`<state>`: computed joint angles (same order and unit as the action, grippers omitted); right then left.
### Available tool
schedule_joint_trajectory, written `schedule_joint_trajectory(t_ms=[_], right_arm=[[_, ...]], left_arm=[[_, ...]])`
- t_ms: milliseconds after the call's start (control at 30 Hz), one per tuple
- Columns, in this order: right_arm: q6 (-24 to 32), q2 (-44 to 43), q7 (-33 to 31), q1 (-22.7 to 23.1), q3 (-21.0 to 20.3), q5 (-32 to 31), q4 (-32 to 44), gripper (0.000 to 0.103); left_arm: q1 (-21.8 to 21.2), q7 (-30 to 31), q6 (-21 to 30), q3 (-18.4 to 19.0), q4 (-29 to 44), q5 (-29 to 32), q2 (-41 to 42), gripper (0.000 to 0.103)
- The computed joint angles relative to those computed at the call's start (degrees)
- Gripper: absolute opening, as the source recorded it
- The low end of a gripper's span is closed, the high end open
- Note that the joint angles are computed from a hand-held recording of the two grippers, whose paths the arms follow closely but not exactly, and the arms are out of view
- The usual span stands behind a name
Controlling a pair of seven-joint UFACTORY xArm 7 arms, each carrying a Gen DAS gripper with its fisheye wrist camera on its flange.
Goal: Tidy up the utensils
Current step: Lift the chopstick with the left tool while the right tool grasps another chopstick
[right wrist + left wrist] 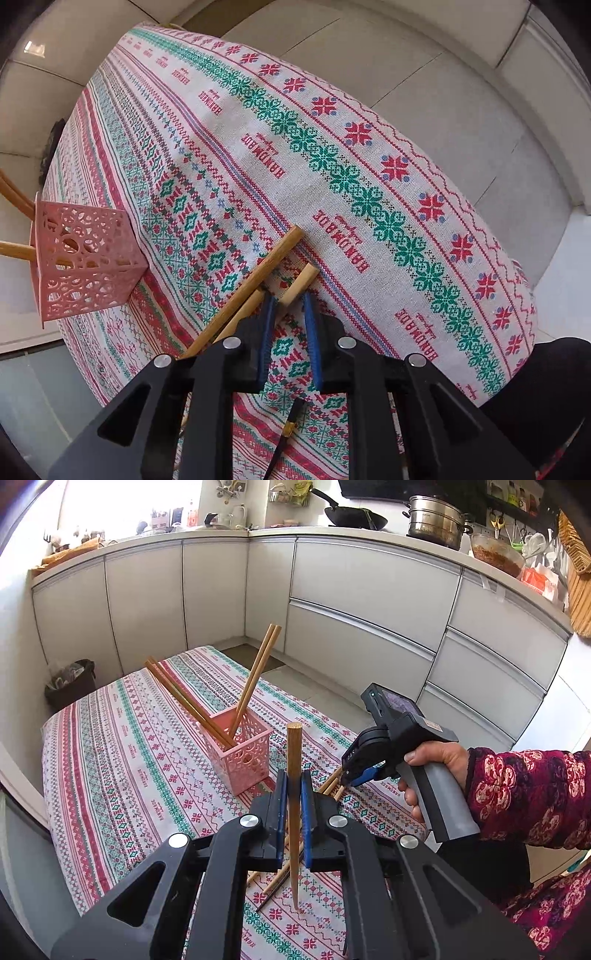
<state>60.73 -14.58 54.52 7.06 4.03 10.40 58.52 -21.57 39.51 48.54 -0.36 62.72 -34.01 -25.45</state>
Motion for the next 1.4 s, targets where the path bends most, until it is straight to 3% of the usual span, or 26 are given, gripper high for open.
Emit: schedule_joint_trajectory(t_ms=[233,333,433,500,600,900,1033,1167,1233,1400], right_arm=[[1.7,3.6,7.5,2.1,4.7,-14.1,4.4,0.020],[-6.2,0.0,9.4,2.5,3.7,-12.2,-1.1,0.014],[-14.6,-5.1,8.4,2.6,1.5,-6.3,-8.3,0.011],[-18.2,-8.0,8.0,2.4,1.3,-4.4,-11.6,0.000],[-21.9,-11.3,8.9,1.2,2.8,-6.1,-14.1,0.000],[-26.0,-18.6,7.3,-0.7,5.0,-10.3,-16.1,0.000],[-23.3,-19.6,4.8,0.9,3.3,-7.8,-15.3,0.001],[-16.9,-16.2,0.6,5.4,-3.7,4.9,-15.1,0.007],[-13.4,-13.7,0.8,4.3,-3.7,6.5,-13.9,0.010],[-11.8,-9.1,1.5,2.2,-1.6,6.4,-10.5,0.010]], left_arm=[[-0.2,0.5,-0.8,0.2,-0.3,-0.7,-0.6,0.007],[-0.2,0.3,-1.6,0.4,-0.6,-1.1,-0.9,0.007],[-0.3,0.0,-2.0,0.4,-0.8,-1.3,-1.2,0.007],[-0.4,-0.3,-2.6,0.1,-1.0,-1.1,-1.3,0.007],[-0.3,-1.4,-3.8,-0.3,-1.3,-0.6,-1.3,0.007],[-0.5,-4.0,-7.2,-0.8,-2.3,1.3,-2.0,0.007],[-0.9,-4.9,-7.6,-0.7,-2.7,2.6,-2.2,0.007],[-1.6,-4.9,-7.6,0.1,-2.6,2.1,-2.2,0.007],[-1.8,-4.6,-7.6,0.1,-2.7,2.1,-2.3,0.007],[-2.0,-4.4,-7.5,0.5,-2.5,1.8,-2.2,0.007]])
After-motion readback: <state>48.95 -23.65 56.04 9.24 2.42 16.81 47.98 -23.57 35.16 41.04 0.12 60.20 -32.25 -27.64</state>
